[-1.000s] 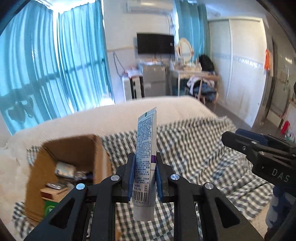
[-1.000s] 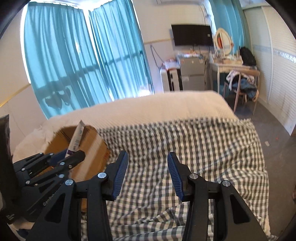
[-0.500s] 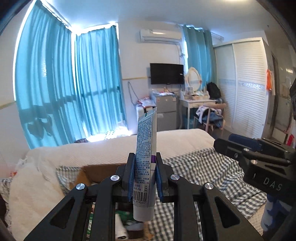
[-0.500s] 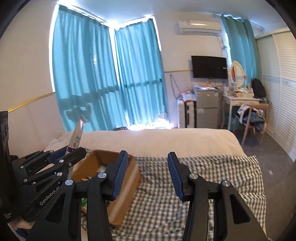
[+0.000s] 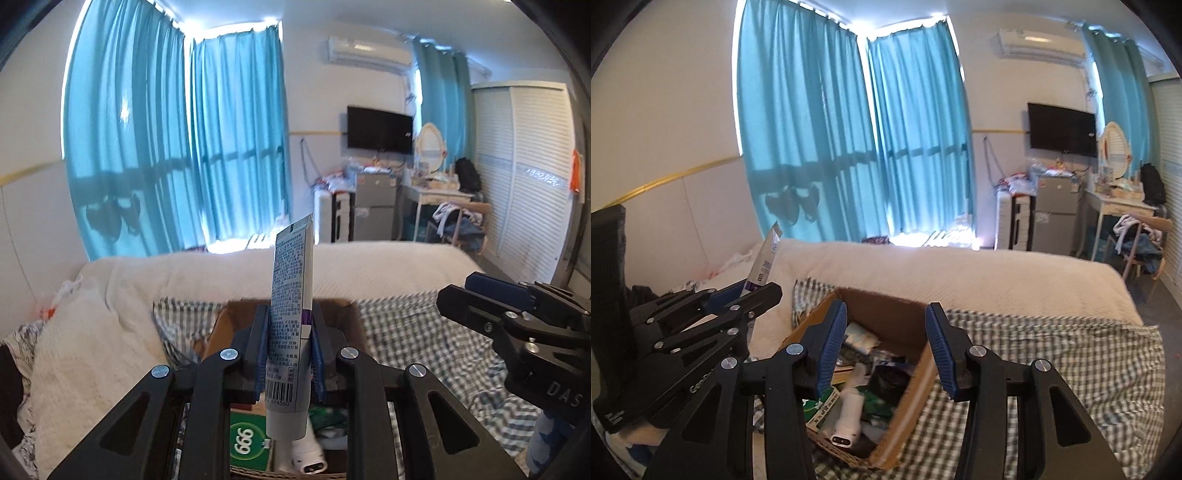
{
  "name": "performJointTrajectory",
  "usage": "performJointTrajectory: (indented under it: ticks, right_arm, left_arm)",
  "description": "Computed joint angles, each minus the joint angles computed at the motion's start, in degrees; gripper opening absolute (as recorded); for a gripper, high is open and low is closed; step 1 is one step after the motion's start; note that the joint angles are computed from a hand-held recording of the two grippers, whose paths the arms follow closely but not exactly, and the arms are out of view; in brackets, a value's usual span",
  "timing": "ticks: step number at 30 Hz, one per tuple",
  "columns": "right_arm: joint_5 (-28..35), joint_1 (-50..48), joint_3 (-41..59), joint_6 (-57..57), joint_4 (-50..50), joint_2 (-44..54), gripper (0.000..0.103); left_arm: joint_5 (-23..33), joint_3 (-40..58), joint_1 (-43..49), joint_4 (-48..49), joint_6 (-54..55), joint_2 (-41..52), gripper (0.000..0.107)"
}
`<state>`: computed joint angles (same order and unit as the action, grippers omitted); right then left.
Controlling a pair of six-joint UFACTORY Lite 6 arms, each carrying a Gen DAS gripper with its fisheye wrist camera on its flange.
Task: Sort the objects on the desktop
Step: 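Lift and carry the toothpaste tube over the cardboard box with the left gripper, then open the left gripper to drop the toothpaste tube into the box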
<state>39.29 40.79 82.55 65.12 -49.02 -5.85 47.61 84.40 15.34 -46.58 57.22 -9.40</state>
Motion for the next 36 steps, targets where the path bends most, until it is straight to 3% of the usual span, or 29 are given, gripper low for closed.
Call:
performJointTrajectory:
  ticks: [10,17,23,27,30,33,36]
  right_arm:
    - [-13.17,-8.66,-0.91,-6.75,8.53,11.27,0.044]
    - [-21.03,-15.37,2.3,-24.53,25.87,22.67,0.044]
    - [-22.36,-17.42,7.51,-38.03,39.27,31.58,0.044]
    - [-22.71,-18.05,8.47,-42.62,44.23,33.47,0.044]
    - [-22.07,-17.49,8.59,-39.77,41.78,32.24,0.044]
    - [-21.52,-16.96,5.95,-34.49,36.69,27.23,0.044]
    - [-19.77,-16.05,3.72,-27.96,29.66,21.39,0.044]
  left_arm:
    - [-9.44,0.31,-6.44,7.77,-4.62,14.48,0.02]
    - [-12.05,4.65,-9.81,20.15,-16.49,25.07,0.02]
    - [-10.42,6.68,-9.96,23.39,-19.96,28.86,0.022]
    - [-12.33,4.16,-9.99,23.56,-19.05,26.75,0.035]
    - [-12.34,4.36,-9.98,23.84,-18.99,25.66,0.044]
    - [-10.44,6.14,-9.42,23.44,-19.58,23.67,0.046]
    - [-8.89,5.65,-8.1,20.81,-18.49,18.67,0.057]
